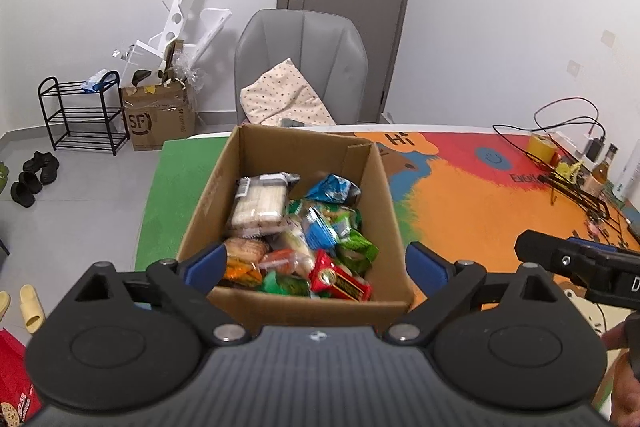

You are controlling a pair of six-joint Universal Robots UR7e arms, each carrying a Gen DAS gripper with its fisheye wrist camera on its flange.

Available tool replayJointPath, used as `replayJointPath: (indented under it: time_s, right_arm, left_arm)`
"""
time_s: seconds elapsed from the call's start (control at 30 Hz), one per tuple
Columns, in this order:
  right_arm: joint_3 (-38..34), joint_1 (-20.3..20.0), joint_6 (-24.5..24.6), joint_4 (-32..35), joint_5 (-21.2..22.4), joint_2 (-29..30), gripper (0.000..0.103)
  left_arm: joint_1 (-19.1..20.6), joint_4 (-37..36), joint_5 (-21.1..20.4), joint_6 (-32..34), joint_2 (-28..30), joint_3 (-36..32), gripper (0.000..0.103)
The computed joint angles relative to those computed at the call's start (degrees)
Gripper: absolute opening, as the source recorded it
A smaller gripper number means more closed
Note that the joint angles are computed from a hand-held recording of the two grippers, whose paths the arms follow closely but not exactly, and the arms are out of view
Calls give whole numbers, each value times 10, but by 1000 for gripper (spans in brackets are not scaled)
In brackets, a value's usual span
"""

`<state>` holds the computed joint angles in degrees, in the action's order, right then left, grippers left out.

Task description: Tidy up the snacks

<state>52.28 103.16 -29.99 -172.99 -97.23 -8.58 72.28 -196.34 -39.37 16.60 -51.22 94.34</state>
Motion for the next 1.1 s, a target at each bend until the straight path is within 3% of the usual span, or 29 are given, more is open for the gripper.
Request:
replayJointPath:
  time_s: [0.7,1.1]
  right_arm:
    - [198,5,-13,-156,-21,-107,103]
    - [253,6,-23,-193,-27,-144,103]
  left_arm:
    - [-53,-60,17,34,-41,103,103]
    - [-78,-119,6,62,-59,141,103]
